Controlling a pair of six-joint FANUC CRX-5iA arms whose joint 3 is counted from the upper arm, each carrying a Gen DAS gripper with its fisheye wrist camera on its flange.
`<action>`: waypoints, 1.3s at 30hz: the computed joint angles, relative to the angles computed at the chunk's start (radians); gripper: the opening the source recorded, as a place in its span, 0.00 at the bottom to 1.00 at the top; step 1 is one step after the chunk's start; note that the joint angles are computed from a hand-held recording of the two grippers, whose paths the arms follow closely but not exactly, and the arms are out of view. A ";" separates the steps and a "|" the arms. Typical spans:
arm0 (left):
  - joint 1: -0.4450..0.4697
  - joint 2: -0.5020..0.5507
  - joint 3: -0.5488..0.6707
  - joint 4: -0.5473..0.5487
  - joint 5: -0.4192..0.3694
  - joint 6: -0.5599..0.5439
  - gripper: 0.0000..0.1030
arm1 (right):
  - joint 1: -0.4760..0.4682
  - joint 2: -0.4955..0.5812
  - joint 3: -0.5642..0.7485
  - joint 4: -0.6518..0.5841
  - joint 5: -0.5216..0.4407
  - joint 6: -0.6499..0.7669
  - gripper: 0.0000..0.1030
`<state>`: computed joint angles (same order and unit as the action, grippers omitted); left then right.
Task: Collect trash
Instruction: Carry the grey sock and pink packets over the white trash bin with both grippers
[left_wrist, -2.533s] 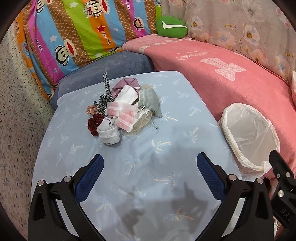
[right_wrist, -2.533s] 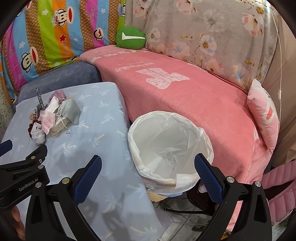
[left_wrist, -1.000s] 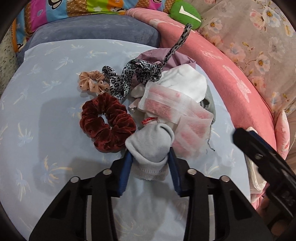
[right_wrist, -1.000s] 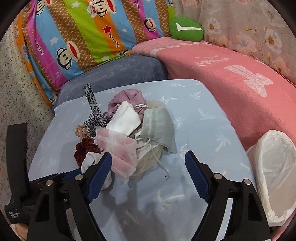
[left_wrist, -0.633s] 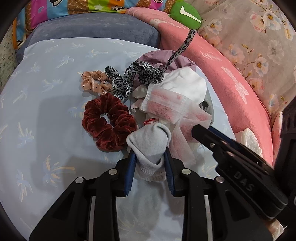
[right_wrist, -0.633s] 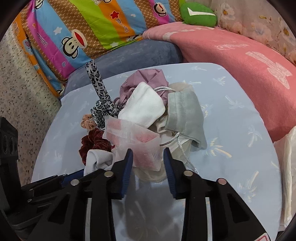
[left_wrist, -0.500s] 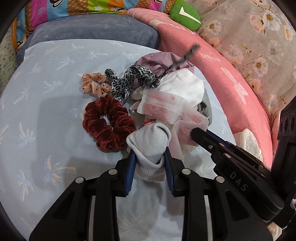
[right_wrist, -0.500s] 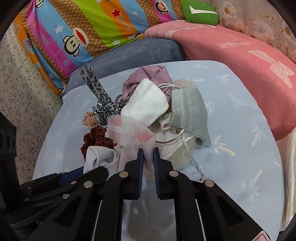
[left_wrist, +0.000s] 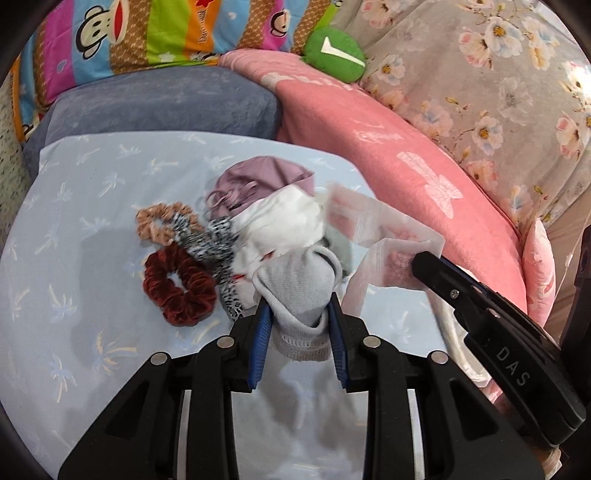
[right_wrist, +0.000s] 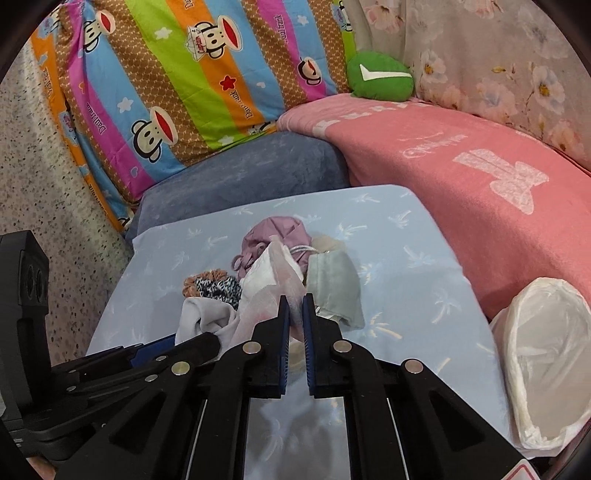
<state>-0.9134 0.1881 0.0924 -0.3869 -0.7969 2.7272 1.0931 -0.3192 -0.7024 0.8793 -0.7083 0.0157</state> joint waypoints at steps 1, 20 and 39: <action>-0.005 0.008 0.017 -0.004 -0.004 -0.005 0.28 | 0.003 -0.015 -0.004 0.014 -0.014 -0.013 0.07; -0.108 0.273 0.449 0.018 -0.059 -0.250 0.28 | -0.017 -0.415 -0.146 0.059 -0.322 -0.058 0.02; -0.143 0.323 0.429 -0.011 -0.223 -0.157 0.28 | -0.010 -0.373 -0.323 -0.264 -0.047 -0.086 0.51</action>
<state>-1.0559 0.5111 0.5217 -0.3981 -1.0200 2.5705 1.0828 -0.6923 -1.0259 0.6149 -0.7552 -0.0704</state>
